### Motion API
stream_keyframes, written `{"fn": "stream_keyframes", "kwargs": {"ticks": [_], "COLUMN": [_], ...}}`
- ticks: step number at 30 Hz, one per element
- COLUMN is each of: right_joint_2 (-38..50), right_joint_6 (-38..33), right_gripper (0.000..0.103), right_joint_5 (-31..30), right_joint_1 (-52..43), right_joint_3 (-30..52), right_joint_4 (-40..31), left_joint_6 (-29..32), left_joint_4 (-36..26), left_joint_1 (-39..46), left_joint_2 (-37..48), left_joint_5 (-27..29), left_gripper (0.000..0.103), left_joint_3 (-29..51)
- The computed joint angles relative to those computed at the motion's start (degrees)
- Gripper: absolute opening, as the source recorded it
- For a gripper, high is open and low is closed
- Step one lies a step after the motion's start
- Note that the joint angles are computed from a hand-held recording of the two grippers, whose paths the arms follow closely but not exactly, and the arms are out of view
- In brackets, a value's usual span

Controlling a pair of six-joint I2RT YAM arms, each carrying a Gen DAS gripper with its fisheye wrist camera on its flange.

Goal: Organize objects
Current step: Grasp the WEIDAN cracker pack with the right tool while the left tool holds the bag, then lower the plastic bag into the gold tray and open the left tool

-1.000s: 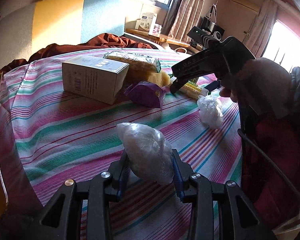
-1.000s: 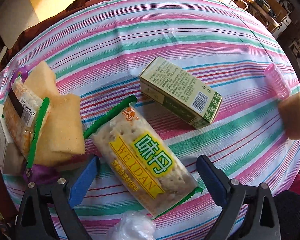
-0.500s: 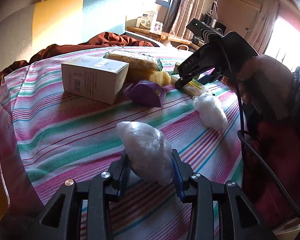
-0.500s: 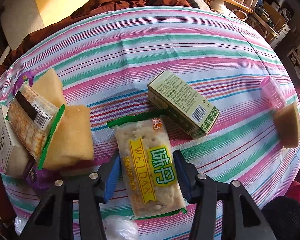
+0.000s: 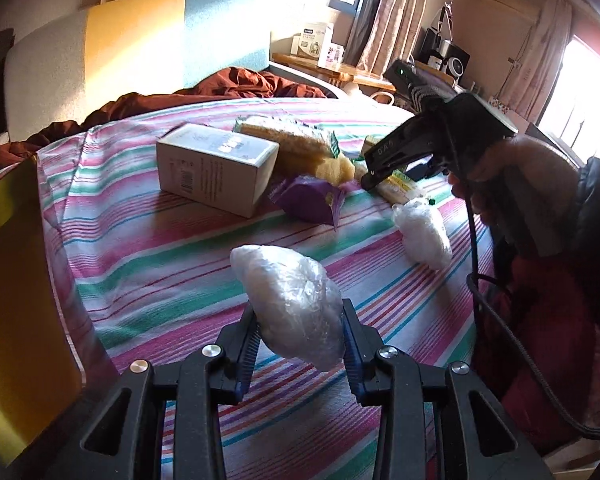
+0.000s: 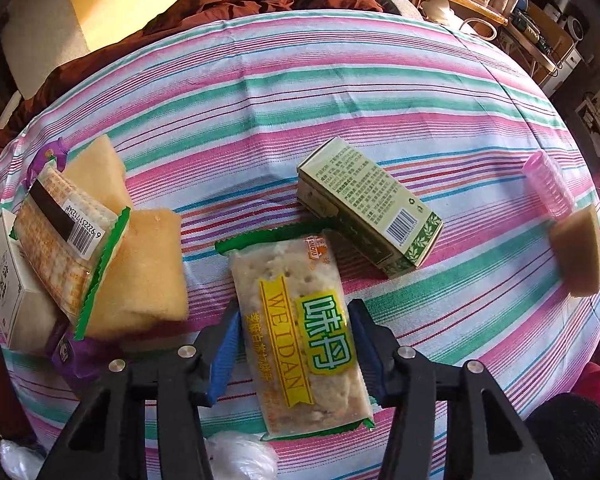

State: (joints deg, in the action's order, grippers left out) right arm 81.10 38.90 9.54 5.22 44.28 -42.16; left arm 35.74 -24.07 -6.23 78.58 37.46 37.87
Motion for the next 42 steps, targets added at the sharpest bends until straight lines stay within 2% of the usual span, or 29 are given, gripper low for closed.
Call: {"fn": "stream_keyframes", "kwargs": {"ticks": [3,5,8,12,14,17,20,27,30,34,42], "right_joint_2": [-0.66,-1.03,-1.67,-2.76,-3.38,-3.25,-4.17,-3.13,-3.06,-2.12,-1.62], "right_joint_6": [-0.53,-0.88,-1.44,-2.26,-2.71,-2.58,-3.27,-1.77,-0.9,0.38,2.95], "right_gripper": [0.054,0.054,0.054,0.054,0.054,0.053,0.053,0.053,0.054,0.054,0.052], "right_joint_5": [0.14,0.39,0.65,0.72,0.67,0.86,0.79,1.04,1.2,1.45,1.87], "right_joint_1": [-0.32,-0.42,-0.68,-1.33,-1.76,-1.53,-2.19,-0.7,0.16,1.43,3.89], "right_joint_3": [-0.37,-0.53,-0.83,-1.38,-1.71,-1.6,-2.08,-1.59,-1.6,-1.12,-0.74], "right_joint_4": [-0.36,-0.7,-1.16,-1.64,-1.85,-1.95,-2.27,-1.98,-2.04,-1.83,-1.79], "left_joint_6": [1.57,2.41,2.14,1.9,1.58,1.68,1.2,-0.87,-0.94,-1.31,-2.88], "left_joint_4": [-5.05,-8.85,-11.13,-10.41,-7.47,-6.31,-3.14,-1.29,-0.08,0.34,2.27], "left_joint_1": [5.02,10.02,17.63,26.14,29.41,32.89,34.14,34.07,34.19,34.99,37.05], "left_joint_2": [-2.71,-1.95,1.61,11.2,15.54,22.96,27.17,32.47,32.67,32.11,27.63], "left_joint_5": [3.41,5.68,6.19,0.93,-2.56,-7.72,-11.25,-14.33,-15.35,-14.8,-12.5], "left_gripper": [0.038,0.038,0.038,0.038,0.039,0.039,0.039,0.041,0.047,0.056,0.058], "left_joint_3": [3.23,7.63,14.82,25.69,28.64,34.05,35.58,38.02,37.36,36.59,32.51]}}
